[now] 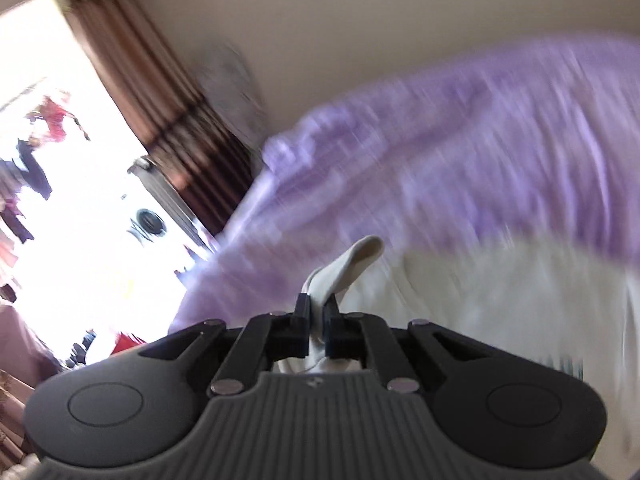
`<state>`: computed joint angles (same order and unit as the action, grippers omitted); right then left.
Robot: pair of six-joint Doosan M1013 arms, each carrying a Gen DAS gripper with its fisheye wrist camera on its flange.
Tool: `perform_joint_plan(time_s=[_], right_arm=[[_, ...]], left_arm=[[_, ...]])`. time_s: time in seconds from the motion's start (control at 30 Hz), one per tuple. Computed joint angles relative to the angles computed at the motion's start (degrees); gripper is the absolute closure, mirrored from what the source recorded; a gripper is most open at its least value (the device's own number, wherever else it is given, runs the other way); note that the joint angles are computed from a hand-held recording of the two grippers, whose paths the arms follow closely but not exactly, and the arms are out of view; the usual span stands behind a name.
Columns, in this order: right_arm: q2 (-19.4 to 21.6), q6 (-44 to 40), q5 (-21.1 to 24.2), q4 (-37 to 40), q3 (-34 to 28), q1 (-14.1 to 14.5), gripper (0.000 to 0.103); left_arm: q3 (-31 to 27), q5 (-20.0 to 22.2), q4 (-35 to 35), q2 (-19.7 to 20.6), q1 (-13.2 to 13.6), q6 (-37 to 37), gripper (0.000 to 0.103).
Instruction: Fold small clothes
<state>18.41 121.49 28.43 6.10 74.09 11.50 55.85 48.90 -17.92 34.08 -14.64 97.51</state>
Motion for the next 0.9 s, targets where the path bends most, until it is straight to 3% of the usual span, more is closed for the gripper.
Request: perform_joint_plan(time_s=[0.17, 0.33, 0.43, 0.6, 0.77, 0.9], right_arm=[[-1.52, 6.51, -2.13, -12.66, -2.99, 0.24, 0.102], [-4.18, 16.78, 0.01, -19.95, 2.2, -2.09, 0.102], [-5.63, 19.32, 1.08, -19.35, 7.24, -4.31, 0.102], [-5.5, 15.73, 1.02, -9.03, 14.1, -7.86, 0.102], [-5.2, 15.97, -0.91, -7.39, 17.99, -8.97, 0.102], [-5.09, 14.57, -1.16, -6.47, 18.79, -9.68, 0.101]], left_arm=[[-1.43, 1.85, -1.81, 0.9, -0.28, 0.89, 0.046], [-2.93, 4.16, -4.46, 2.48, -0.77, 1.02, 0.046], [-4.83, 6.63, -8.48, 4.39, -0.84, 0.17, 0.046], [-8.63, 10.24, -12.63, 8.53, -1.06, -3.74, 0.046], [-9.35, 9.11, -12.77, 10.38, -1.65, -5.9, 0.046], [-10.1, 8.81, -10.53, 10.7, -2.4, -4.95, 0.098]])
